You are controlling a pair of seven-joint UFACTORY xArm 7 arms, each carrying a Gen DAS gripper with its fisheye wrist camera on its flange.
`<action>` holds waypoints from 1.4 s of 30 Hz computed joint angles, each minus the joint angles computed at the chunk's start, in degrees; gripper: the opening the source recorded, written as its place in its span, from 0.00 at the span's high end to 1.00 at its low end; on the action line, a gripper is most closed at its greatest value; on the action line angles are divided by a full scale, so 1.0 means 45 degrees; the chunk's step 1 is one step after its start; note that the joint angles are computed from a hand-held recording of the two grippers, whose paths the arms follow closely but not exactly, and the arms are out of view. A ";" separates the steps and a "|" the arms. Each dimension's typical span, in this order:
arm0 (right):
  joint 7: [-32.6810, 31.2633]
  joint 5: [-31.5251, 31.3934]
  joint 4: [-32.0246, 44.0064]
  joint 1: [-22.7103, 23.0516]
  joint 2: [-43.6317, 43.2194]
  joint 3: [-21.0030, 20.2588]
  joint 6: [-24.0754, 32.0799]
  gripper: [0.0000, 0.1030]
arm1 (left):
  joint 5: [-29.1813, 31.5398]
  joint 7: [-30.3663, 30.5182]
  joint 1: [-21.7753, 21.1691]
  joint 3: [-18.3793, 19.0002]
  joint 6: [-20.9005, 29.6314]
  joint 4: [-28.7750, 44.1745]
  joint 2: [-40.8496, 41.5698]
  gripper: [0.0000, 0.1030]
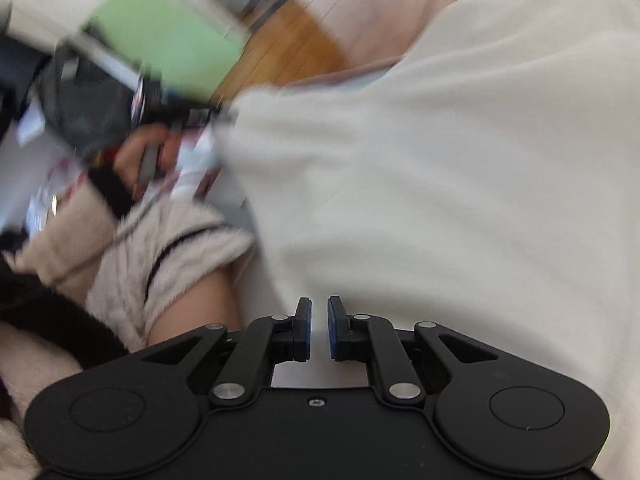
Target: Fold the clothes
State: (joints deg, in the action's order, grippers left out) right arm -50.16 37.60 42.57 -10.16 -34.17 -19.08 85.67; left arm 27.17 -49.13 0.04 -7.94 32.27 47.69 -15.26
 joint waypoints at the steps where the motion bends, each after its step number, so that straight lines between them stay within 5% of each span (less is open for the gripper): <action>1: 0.0236 -0.0142 0.0190 -0.0371 -0.0122 -0.0308 0.0037 0.85 | 0.0488 -0.0120 -0.0002 -0.0273 0.0150 0.0036 -0.0293 0.80; 4: 0.0810 -0.0784 0.0641 -0.1535 -0.0618 -0.1066 -0.0278 0.67 | 0.0508 0.0533 -0.0540 -0.0611 0.0183 0.0459 -0.1052 0.53; 5: 0.0924 -0.1205 0.0676 -0.1917 -0.0972 -0.1206 -0.0415 0.48 | 0.0382 0.0788 -0.0751 -0.0720 0.0007 0.0611 -0.1285 0.48; 6: 0.0925 -0.1713 0.0652 -0.2231 -0.1357 -0.1301 -0.0547 0.40 | 0.0249 0.1026 -0.0963 -0.0853 -0.0270 0.0774 -0.1471 0.44; 9: 0.0711 -0.3323 0.0287 -0.2882 -0.2503 -0.1469 -0.0824 0.40 | -0.0617 0.1676 -0.1762 -0.1361 -0.0591 0.1577 -0.1462 0.39; 12: 0.0952 -0.4310 -0.0489 -0.3436 -0.3178 -0.1709 -0.1284 0.40 | -0.2837 0.2871 -0.3315 -0.1411 0.0069 0.2463 -0.0530 0.39; 14: 0.1448 -0.4589 -0.1236 -0.3872 -0.3452 -0.1770 -0.1862 0.40 | -0.4319 0.3931 -0.4374 -0.1352 0.0012 0.2684 0.0114 0.39; 20: 0.2598 -0.5270 -0.2808 -0.4839 -0.4000 -0.1572 -0.3625 0.40 | -0.5644 0.4714 -0.5855 -0.1867 -0.0282 0.2684 0.1151 0.39; 23: 0.2410 -0.5069 -0.3014 -0.4486 -0.3828 -0.2118 -0.3975 0.40 | -0.6920 0.5633 -0.6405 -0.1600 -0.0627 0.2414 0.1223 0.39; 25: 0.2050 -0.4469 -0.2965 -0.3905 -0.3301 -0.2557 -0.3890 0.55 | -0.7452 0.6165 -0.6634 -0.1553 -0.0628 0.2450 0.1281 0.39; 26: 0.1626 -0.4115 -0.3031 -0.3631 -0.3356 -0.2639 -0.4099 0.93 | -0.7562 0.6305 -0.6701 -0.1577 -0.0605 0.2507 0.1304 0.39; 28: 0.0693 -0.2996 -0.3089 -0.3085 -0.4200 -0.2918 -0.4690 0.91 | -0.7563 0.6360 -0.6799 -0.1707 -0.0696 0.2647 0.1296 0.39; 32: -0.0100 -0.0513 -0.1288 -0.1077 -0.5190 -0.4369 -0.3843 0.91 | -0.8078 0.7330 -0.7149 -0.1680 -0.0770 0.3004 0.1439 0.35; 34: -0.0389 -0.1265 -0.1052 -0.1301 -0.5192 -0.4016 -0.4242 0.92 | -0.7017 0.6994 -0.7059 -0.1966 0.1360 0.4286 0.2268 0.29; 36: -0.0437 -0.3305 -0.1930 -0.2772 -0.5062 -0.2514 -0.5818 0.92 | -0.5119 0.6121 -0.7179 -0.2319 0.2783 0.5077 0.3043 0.29; 38: 0.0111 -0.4871 -0.2817 -0.3821 -0.4906 -0.1484 -0.6622 0.92 | -0.4953 0.6321 -0.7448 -0.2354 0.2821 0.5173 0.3348 0.29; 42: 0.0502 -0.5503 -0.3655 -0.3952 -0.5654 -0.1464 -0.5963 0.92 | -0.5942 0.7769 -0.7866 -0.2389 0.2094 0.5504 0.3703 0.30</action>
State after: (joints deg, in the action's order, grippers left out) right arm -47.91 12.83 26.12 -27.95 -59.61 -25.67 58.83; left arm 0.43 -14.17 -35.36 -18.69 41.69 72.46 1.41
